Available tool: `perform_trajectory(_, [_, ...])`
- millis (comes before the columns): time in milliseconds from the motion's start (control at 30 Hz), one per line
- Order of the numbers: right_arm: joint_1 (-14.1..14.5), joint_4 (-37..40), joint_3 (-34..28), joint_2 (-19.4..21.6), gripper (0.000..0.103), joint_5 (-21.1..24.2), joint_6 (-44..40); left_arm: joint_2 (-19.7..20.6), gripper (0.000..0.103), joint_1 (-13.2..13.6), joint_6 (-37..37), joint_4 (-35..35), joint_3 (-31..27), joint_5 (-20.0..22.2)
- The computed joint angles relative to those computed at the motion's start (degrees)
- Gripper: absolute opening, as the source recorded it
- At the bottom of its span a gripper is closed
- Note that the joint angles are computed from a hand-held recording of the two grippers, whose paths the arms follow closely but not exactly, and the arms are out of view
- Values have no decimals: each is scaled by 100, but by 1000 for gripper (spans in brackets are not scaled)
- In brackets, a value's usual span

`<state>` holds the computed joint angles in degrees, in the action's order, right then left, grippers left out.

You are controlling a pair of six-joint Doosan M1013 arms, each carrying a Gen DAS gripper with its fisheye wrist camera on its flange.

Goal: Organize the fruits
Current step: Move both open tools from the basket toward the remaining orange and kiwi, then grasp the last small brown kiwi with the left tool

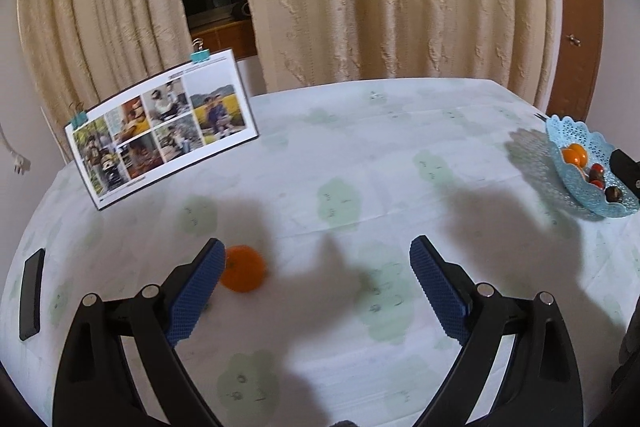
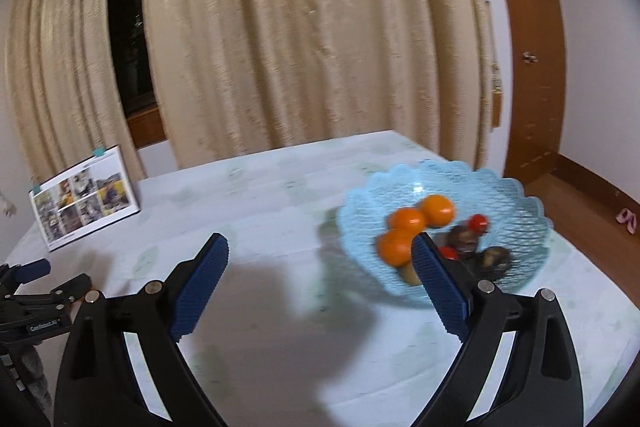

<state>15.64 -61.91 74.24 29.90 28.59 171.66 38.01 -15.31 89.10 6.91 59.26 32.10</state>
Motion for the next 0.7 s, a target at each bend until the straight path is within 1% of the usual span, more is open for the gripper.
perform_trajectory(333, [161, 1038, -558, 308, 94, -135, -1481, 24, 93, 176, -115, -58, -3, 98])
perform_trajectory(500, [210, 1948, -903, 494, 94, -143, -2547, 69, 93, 273, -167, -142, -45, 220])
perform_trajectory(700, [251, 3019, -1299, 724, 94, -31, -3759, 113, 93, 429, -210, -279, -74, 353])
